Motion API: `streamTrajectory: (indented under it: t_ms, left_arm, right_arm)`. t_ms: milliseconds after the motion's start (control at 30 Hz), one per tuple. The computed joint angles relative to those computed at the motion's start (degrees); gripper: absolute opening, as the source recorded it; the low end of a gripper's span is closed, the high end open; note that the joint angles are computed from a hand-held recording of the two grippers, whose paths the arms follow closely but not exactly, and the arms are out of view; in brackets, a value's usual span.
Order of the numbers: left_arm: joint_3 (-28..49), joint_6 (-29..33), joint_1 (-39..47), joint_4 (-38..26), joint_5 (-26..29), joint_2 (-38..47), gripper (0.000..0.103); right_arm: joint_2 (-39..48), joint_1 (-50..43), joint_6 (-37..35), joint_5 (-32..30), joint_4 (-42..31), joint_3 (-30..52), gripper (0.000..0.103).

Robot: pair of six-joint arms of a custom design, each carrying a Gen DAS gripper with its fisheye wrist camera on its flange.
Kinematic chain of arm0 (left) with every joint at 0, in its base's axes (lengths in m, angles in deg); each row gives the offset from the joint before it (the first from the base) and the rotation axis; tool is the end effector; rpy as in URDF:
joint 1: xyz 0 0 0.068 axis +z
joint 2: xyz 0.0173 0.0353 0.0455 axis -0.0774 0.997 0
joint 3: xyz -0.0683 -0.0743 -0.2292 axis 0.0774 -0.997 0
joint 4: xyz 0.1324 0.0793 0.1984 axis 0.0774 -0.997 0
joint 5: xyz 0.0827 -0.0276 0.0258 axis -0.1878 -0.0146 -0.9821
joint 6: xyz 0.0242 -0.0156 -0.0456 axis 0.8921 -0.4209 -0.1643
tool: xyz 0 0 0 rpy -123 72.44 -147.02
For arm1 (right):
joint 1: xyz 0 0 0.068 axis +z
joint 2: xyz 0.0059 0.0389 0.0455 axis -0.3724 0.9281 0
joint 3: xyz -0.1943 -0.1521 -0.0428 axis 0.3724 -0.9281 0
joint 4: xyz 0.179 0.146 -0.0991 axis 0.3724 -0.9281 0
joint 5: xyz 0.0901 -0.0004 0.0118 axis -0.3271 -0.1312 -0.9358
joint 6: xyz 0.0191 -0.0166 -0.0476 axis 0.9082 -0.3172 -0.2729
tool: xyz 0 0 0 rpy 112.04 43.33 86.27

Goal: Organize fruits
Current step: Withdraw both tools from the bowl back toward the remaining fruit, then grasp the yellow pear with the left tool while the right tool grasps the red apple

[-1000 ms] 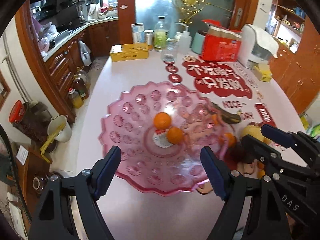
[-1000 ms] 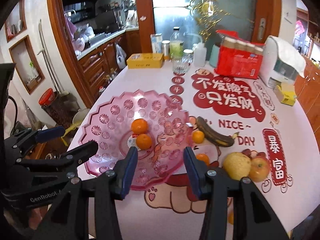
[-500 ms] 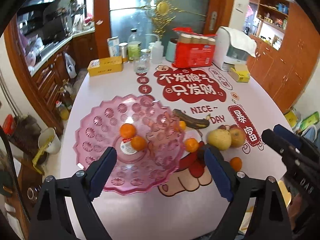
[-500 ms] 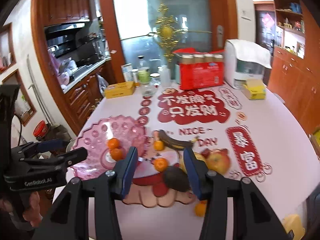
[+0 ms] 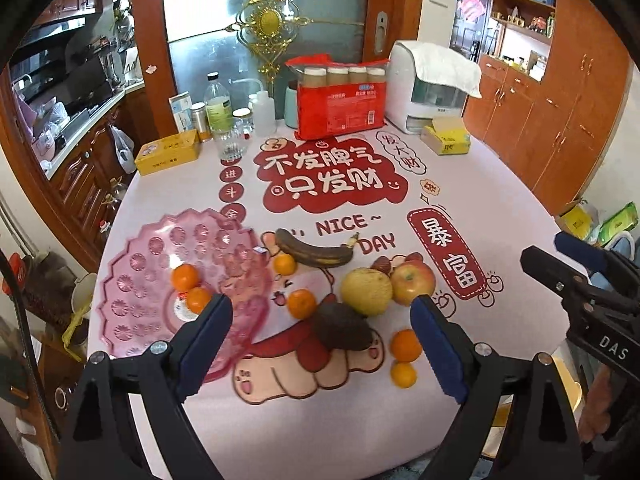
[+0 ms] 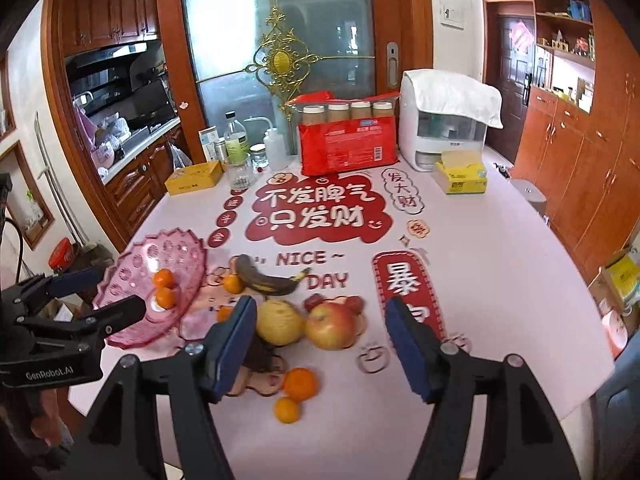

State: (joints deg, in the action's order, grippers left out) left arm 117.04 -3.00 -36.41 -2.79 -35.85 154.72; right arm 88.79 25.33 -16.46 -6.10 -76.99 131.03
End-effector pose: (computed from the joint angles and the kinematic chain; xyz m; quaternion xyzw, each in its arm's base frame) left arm 0.2463 -0.1490 0.3394 0.1404 0.9317 -0.0749 0.3265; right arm 0.1916 0.1782 0.3390 0.0388 0.9182 0.0043 0.3943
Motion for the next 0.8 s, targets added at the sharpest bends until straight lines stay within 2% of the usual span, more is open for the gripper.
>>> streamTrajectory:
  t_ms: [200,300,433,567,733,800]
  left_arm:
    - [3.77,-6.73,-3.72,-0.58,-2.7,7.19,0.09]
    - [4.16,-9.5,-4.05,0.28,-2.23,10.66,0.09]
    - [3.51,-12.49,-3.61,2.25,0.19,14.49,0.09]
    - [4.87,-12.69,-3.39,2.76,1.98,19.27,0.09]
    - [8.68,-9.53,-3.3,3.47,3.19,25.91,0.09]
    - [10.46,-7.72,-3.29,3.88,3.65,28.69,0.09]
  right_arm:
    - [-3.81,-6.62,-10.48,-3.88,3.34,-6.05,0.071]
    - [-3.51,-9.42,-16.26,-6.57,5.83,-8.32,0.071]
    - [-3.15,-13.79,-21.66,-13.3,10.03,-12.1,0.071]
    - [-0.88,-17.7,-24.9,-19.25,12.88,-14.33,0.071]
    - [4.64,-24.33,-26.88,-32.15,17.6,-16.44,0.071]
    - [7.18,-25.27,-26.9,-34.49,19.01,-16.7,0.071]
